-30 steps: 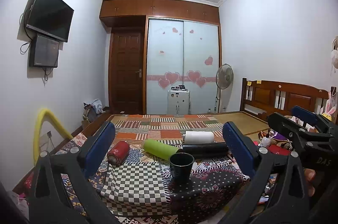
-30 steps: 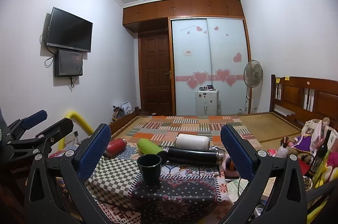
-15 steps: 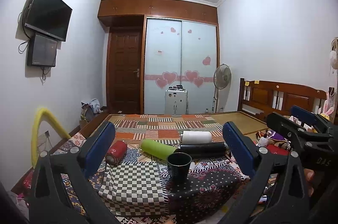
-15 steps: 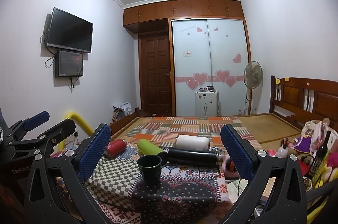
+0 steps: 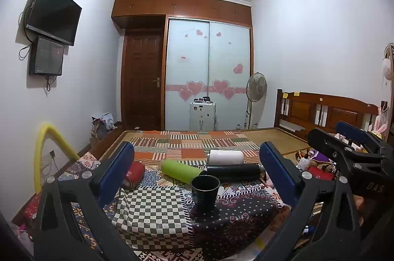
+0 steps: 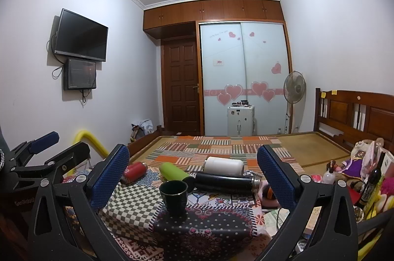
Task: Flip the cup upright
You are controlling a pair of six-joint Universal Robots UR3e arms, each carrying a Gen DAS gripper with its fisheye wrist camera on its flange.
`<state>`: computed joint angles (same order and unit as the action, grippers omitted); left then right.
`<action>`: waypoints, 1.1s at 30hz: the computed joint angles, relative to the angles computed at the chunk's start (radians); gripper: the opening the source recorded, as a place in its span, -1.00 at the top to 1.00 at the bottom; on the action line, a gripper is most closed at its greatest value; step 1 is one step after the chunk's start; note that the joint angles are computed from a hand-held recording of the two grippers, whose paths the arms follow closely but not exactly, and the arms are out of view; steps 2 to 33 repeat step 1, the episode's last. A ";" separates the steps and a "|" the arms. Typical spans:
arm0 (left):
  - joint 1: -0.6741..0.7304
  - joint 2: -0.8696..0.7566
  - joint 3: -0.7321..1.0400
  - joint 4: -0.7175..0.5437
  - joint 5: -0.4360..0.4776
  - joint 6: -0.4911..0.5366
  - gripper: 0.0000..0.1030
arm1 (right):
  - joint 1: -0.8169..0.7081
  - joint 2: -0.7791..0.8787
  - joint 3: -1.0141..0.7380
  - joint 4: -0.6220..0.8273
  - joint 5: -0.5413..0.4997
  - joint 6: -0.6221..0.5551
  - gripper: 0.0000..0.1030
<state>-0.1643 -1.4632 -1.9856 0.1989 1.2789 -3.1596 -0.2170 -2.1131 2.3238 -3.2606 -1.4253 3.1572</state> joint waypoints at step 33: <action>0.003 0.002 -0.001 -0.002 -0.004 0.000 -1.00 | 0.002 0.003 -0.001 -0.002 -0.002 0.000 -1.00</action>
